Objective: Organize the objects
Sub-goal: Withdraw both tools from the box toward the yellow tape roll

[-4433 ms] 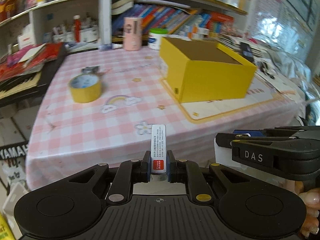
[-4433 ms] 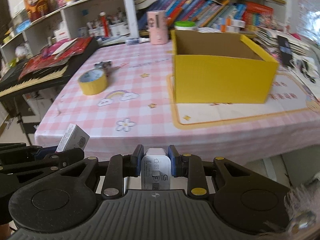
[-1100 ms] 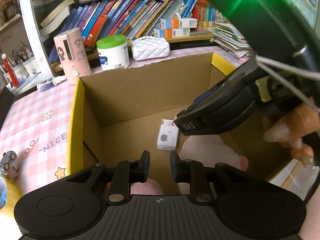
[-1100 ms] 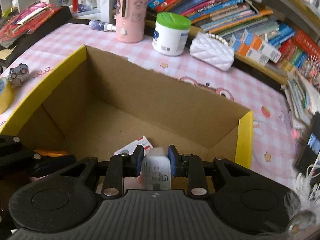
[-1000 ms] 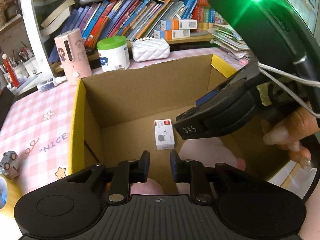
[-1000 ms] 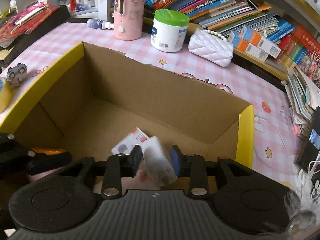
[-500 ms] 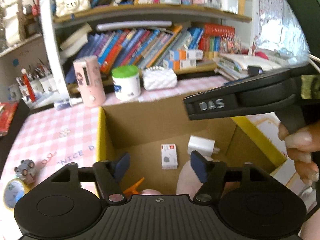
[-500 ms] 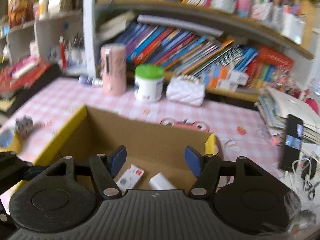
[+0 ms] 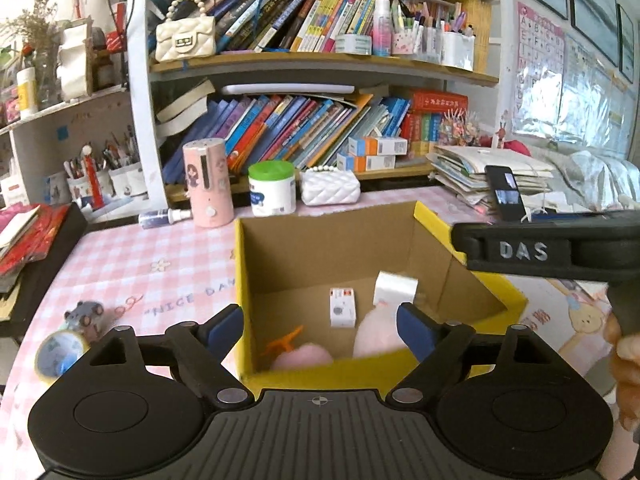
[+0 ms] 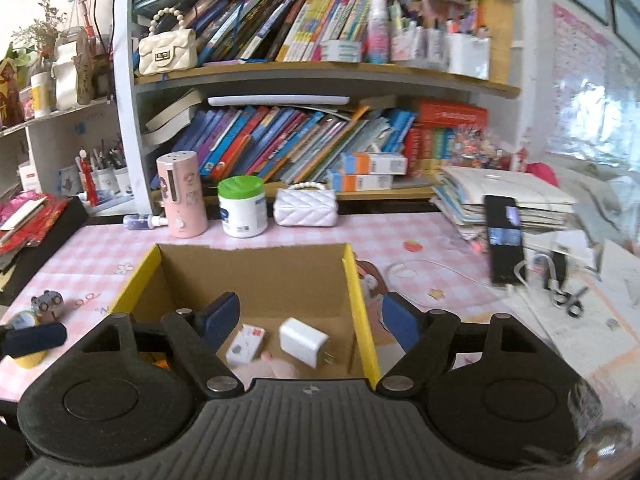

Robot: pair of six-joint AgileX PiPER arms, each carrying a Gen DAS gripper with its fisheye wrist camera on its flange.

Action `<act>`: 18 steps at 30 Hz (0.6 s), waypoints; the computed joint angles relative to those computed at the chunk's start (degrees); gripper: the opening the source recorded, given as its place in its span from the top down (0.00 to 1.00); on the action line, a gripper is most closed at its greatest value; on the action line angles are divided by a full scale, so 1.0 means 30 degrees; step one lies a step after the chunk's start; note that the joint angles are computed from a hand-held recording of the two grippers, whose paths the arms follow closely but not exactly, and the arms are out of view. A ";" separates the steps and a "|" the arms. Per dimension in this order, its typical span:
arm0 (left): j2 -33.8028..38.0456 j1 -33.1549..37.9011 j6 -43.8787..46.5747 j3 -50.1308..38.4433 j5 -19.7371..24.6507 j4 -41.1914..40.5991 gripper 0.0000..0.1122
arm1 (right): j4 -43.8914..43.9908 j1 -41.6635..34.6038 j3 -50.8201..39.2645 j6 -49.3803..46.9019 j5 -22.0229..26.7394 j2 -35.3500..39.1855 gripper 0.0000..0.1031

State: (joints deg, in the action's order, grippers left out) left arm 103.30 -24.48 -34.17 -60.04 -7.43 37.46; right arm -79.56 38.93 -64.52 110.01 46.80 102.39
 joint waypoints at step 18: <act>-0.3385 0.4508 -0.9774 0.6241 -0.1124 1.1040 0.20 | 0.6887 0.6277 -0.1841 0.1183 0.4335 0.2738 0.20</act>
State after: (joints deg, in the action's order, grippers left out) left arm 93.15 -10.96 -63.49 -41.31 -10.81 70.58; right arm -58.90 57.77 -70.05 113.56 59.81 110.61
